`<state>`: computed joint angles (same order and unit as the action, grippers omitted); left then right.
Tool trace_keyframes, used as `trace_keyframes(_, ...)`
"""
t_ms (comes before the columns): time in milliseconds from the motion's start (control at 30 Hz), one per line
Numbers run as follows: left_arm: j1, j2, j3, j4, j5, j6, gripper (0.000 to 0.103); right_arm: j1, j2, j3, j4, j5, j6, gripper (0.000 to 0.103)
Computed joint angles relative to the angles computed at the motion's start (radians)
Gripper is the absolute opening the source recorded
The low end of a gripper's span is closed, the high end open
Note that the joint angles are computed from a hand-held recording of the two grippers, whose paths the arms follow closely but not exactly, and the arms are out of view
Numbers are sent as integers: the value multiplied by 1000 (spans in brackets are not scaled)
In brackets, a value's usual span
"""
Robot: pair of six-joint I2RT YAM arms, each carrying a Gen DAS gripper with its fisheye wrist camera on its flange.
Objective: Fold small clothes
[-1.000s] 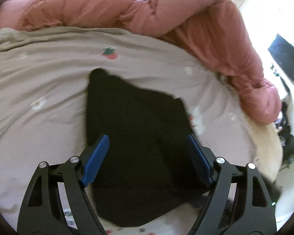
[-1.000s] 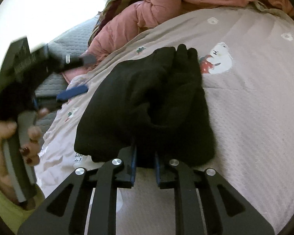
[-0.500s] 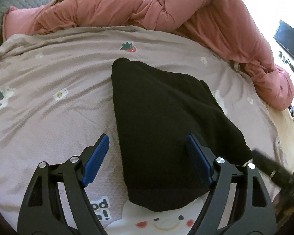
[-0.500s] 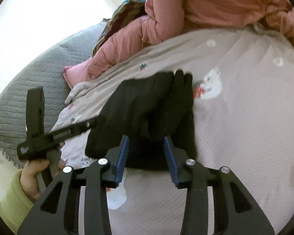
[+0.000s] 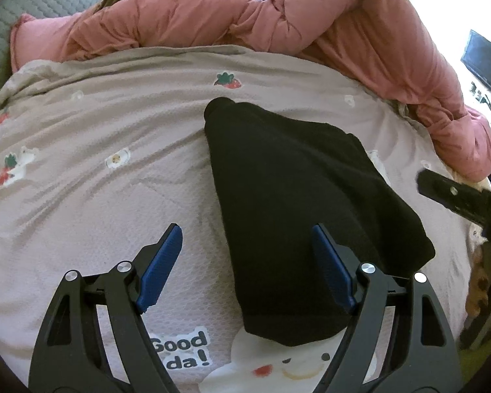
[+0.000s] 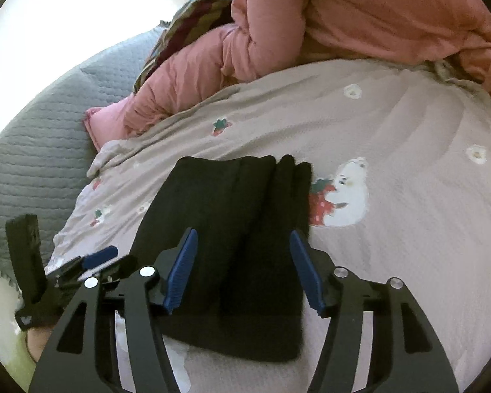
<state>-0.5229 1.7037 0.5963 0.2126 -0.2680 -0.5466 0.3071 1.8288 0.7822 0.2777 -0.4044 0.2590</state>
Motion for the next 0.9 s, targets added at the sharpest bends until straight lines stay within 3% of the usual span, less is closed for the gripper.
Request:
trace_keyframes(267, 4, 20, -10, 36, 26, -9, 73, 33, 171, 217, -136, 12, 9, 58)
trace_keyframes(467, -4, 38, 0, 41, 31, -6, 73, 50, 244, 259, -133, 11, 48, 58)
trace_keyframes(700, -6, 44, -3, 51, 36, -12, 73, 70, 235, 222, -73, -11, 10, 15)
trace_keyframes(900, -28, 37, -9, 57, 41, 1, 73, 34, 171, 139, -6, 2, -1, 11)
